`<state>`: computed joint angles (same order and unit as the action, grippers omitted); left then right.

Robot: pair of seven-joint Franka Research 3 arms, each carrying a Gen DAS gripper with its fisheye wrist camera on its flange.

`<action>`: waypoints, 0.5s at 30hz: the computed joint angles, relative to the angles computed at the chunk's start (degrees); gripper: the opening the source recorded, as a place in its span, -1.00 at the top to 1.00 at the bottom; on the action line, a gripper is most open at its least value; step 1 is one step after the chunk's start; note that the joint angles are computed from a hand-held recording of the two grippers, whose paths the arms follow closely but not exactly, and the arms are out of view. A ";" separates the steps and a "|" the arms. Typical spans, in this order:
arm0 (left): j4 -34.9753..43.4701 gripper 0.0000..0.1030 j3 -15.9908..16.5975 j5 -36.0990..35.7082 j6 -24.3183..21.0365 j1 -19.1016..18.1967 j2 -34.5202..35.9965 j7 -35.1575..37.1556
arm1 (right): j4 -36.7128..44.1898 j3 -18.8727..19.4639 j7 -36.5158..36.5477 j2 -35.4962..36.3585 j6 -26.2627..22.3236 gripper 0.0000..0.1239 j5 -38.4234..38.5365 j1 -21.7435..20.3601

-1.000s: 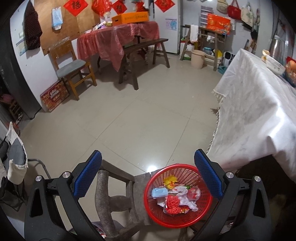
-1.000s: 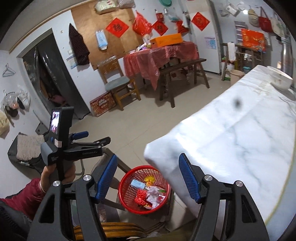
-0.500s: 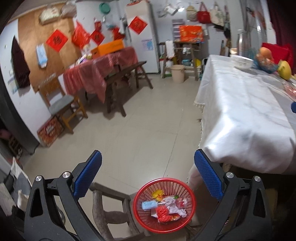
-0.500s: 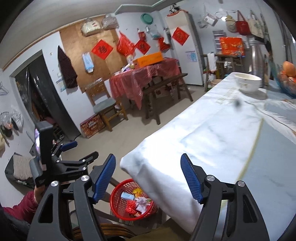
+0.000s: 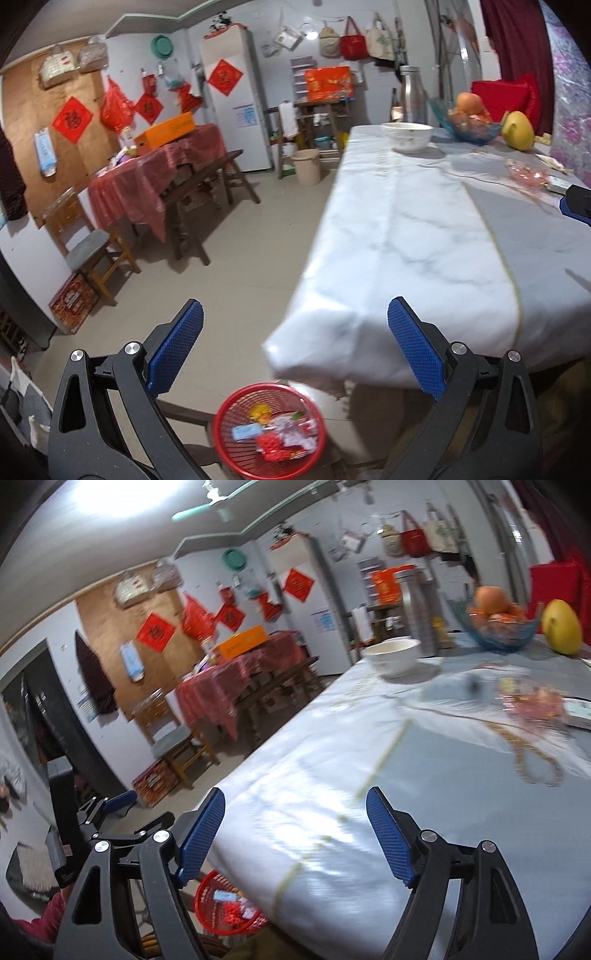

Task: Collect trash
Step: 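Move both grippers back over the table toward the pink wrapper bag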

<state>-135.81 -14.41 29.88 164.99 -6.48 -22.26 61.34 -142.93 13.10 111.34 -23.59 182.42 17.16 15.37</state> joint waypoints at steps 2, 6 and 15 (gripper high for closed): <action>1.86 -0.87 -1.14 0.58 -0.40 -0.20 1.67 -0.21 | -1.90 -0.03 0.50 -1.57 0.30 -0.26 0.13 -1.39; 6.19 -0.87 -2.82 2.17 -1.00 -1.37 5.83 -0.79 | -5.04 -0.39 1.01 -4.23 -0.05 -0.26 0.19 -4.20; 18.59 -0.87 -3.68 6.53 -3.72 -6.79 17.69 -1.41 | -8.60 -2.41 0.21 -7.21 -1.50 -0.27 -1.07 -9.85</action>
<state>-117.22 -18.10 36.42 161.26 -13.27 -4.57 59.93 -151.53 10.68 111.55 -30.80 180.92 16.09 5.53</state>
